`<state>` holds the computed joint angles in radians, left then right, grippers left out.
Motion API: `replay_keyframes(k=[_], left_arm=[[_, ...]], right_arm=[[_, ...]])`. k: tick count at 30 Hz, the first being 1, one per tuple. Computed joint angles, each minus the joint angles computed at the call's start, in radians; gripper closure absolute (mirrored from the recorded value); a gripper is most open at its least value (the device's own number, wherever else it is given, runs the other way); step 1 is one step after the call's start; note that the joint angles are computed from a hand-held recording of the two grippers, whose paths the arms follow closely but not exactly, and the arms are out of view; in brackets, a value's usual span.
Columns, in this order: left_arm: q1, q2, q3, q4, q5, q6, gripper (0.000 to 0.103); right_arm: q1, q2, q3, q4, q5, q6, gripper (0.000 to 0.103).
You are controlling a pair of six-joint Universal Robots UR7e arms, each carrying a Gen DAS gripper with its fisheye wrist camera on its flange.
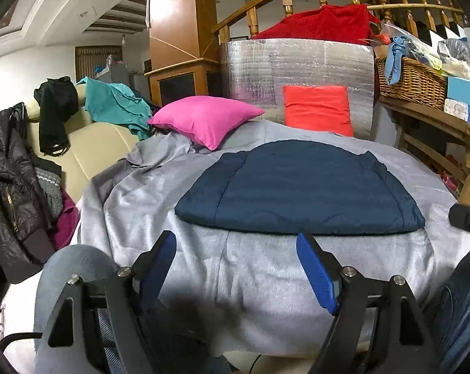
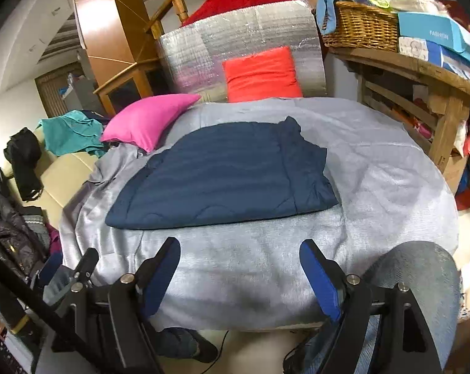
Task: Fold large clothes
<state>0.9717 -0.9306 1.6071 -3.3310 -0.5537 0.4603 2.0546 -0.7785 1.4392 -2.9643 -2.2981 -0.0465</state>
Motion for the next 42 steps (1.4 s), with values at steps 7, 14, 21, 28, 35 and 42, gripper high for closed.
replay_keyframes(k=[7, 14, 21, 28, 35, 42], left_arm=[[-0.034, -0.082, 0.028, 0.185, -0.004, -0.115, 0.022], [-0.076, -0.118, 0.015, 0.266, 0.023, -0.141, 0.015], [-0.085, -0.147, 0.003, 0.408, 0.045, -0.203, 0.015], [-0.082, -0.156, -0.005, 0.51, 0.051, -0.278, 0.015], [-0.081, -0.171, -0.009, 0.585, 0.05, -0.327, 0.015], [-0.081, -0.175, -0.01, 0.608, 0.042, -0.335, 0.015]], right_arm=[[0.042, -0.016, -0.015, 0.051, -0.067, 0.024, 0.02], [0.089, -0.022, -0.043, 0.053, -0.153, 0.014, 0.017], [0.105, -0.017, -0.065, 0.047, -0.189, 0.023, 0.013], [0.116, -0.01, -0.063, 0.028, -0.196, -0.022, 0.008], [0.11, -0.022, -0.048, 0.056, -0.175, 0.013, 0.008], [0.109, -0.022, -0.047, 0.065, -0.175, 0.019, 0.008]])
